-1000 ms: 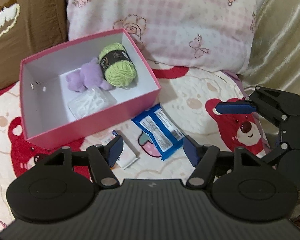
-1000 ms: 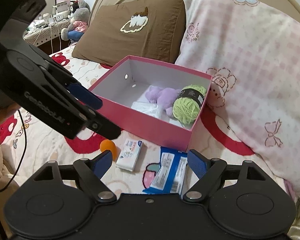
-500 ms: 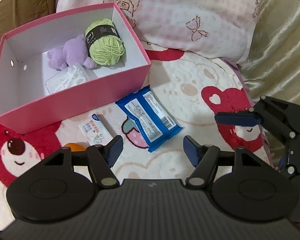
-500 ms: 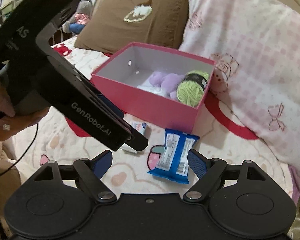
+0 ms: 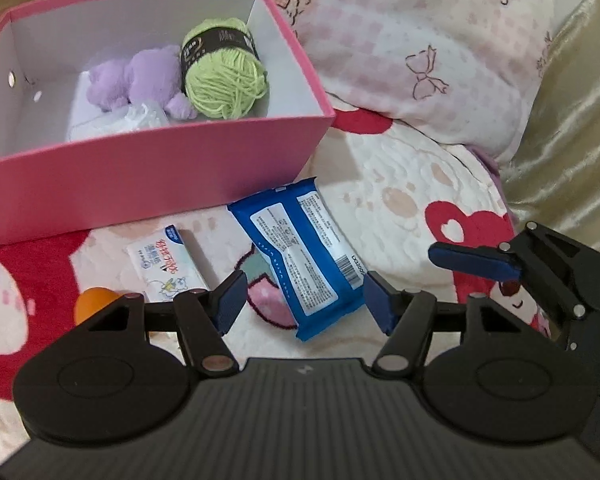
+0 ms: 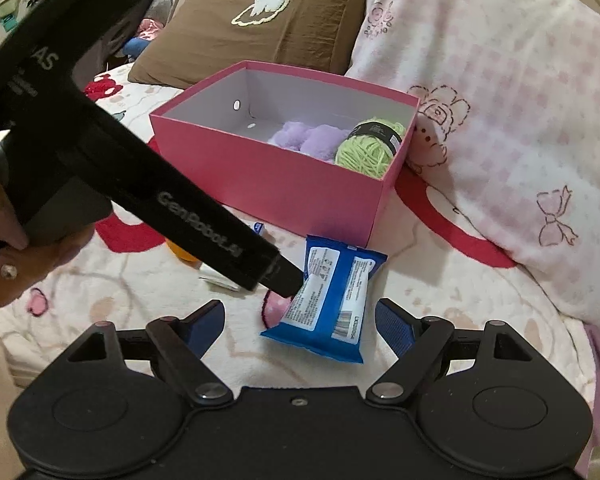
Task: Organize objects
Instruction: 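Move the left tool down to the blue wrapped packet, then close the left tool on the blue packet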
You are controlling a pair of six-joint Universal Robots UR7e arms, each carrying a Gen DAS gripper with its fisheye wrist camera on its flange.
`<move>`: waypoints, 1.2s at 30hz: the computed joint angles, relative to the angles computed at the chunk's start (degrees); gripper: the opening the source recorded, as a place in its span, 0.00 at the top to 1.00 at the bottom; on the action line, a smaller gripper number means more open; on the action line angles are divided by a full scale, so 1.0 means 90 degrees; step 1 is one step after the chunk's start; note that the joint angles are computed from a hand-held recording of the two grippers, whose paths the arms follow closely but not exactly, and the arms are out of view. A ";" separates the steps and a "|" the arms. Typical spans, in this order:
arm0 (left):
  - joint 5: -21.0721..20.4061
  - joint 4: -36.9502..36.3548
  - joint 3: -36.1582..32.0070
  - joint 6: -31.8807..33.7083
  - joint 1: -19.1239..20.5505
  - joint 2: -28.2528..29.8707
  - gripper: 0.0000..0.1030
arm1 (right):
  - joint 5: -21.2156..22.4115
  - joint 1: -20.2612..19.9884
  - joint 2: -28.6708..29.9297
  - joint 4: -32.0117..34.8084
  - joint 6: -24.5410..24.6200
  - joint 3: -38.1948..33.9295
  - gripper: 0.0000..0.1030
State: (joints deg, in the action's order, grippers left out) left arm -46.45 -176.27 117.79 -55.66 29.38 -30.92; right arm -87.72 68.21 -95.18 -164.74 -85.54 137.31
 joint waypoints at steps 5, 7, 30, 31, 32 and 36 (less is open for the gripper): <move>-0.0052 -0.0621 -0.0061 0.0292 0.0206 0.0361 0.46 | -0.0123 -0.0058 0.0575 -0.0898 -0.0507 0.0105 0.17; -0.0008 -0.0761 -0.0088 0.0288 0.0240 0.0494 0.46 | -0.0084 -0.0118 0.0806 -0.1192 -0.0519 0.0100 0.17; -0.0137 -0.1822 -0.0117 -0.0151 0.0403 0.1066 0.71 | -0.0382 -0.0237 0.1970 -0.2007 0.1105 -0.0198 0.33; -0.0199 -0.1836 -0.0124 -0.0126 0.0397 0.1069 0.71 | -0.0341 -0.0254 0.1909 -0.1913 0.1217 -0.0193 0.34; -0.0198 -0.1808 -0.0129 -0.0119 0.0368 0.1072 0.72 | -0.0307 -0.0272 0.1847 -0.1829 0.1333 -0.0184 0.36; -0.0525 -0.1694 -0.0084 -0.0240 0.0317 0.0986 0.72 | -0.0487 -0.0229 0.1643 -0.1659 0.1442 -0.0101 0.40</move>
State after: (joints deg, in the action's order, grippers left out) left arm -51.17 -191.52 117.03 -57.82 32.24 -22.05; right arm -92.11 66.15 -80.39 -179.67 -72.56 136.40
